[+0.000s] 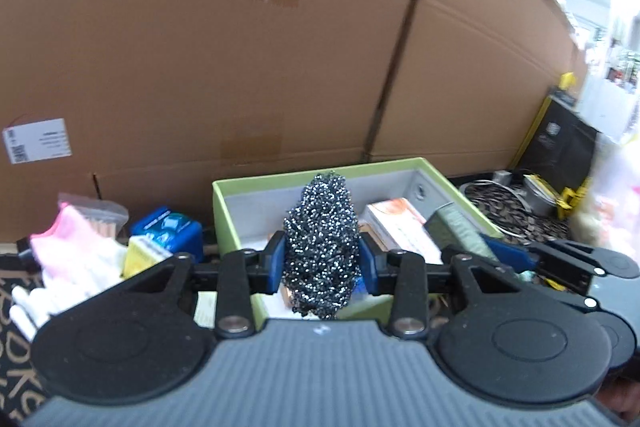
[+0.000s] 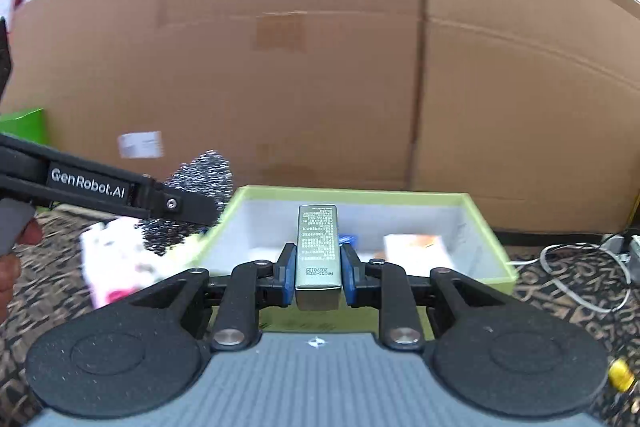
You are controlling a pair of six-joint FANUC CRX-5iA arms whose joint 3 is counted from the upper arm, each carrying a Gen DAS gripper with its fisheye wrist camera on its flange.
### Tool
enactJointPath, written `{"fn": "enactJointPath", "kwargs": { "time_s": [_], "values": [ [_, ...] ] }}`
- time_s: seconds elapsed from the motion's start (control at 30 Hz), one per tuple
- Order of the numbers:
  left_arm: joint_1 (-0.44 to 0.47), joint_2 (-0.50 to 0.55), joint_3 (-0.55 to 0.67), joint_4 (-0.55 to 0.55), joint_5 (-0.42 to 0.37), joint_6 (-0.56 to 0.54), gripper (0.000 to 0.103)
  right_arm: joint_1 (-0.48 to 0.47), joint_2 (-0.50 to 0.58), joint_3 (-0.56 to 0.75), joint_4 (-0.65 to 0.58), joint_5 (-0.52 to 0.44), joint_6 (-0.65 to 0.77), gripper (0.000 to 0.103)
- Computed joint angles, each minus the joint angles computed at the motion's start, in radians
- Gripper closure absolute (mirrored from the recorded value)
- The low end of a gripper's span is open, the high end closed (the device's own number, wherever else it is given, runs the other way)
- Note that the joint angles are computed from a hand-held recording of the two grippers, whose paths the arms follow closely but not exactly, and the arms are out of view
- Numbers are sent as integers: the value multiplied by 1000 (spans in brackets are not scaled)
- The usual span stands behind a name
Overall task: Organize objects
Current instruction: 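Carry scrubber and olive box into the green box and open both tools, then move both tools back to the pile toward the white-pink gloves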
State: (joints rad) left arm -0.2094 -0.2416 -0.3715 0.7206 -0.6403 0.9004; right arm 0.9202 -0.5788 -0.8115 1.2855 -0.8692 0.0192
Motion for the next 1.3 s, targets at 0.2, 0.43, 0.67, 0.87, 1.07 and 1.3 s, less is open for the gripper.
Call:
{"fn": "enactJointPath", "kwargs": {
  "time_s": [0.2,0.43,0.67,0.87,1.07,1.3],
  "values": [
    [-53,144,171,-279,-12,236,66,-199,109,73,-80,122,84,77],
    [-57,190,200,-330,7,247,65,-308,220,132,-183,246,146,77],
    [-57,127,62,-172,162,105,0,-303,279,174,-236,232,252,46],
    [-45,17,-70,43,181,-71,0,-268,157,44,22,182,64,22],
    [-4,-182,-232,101,174,-117,0,-112,25,-39,45,85,-33,10],
    [123,-380,-327,0,52,-32,0,107,-14,-56,-28,-48,-61,6]
  ]
}}
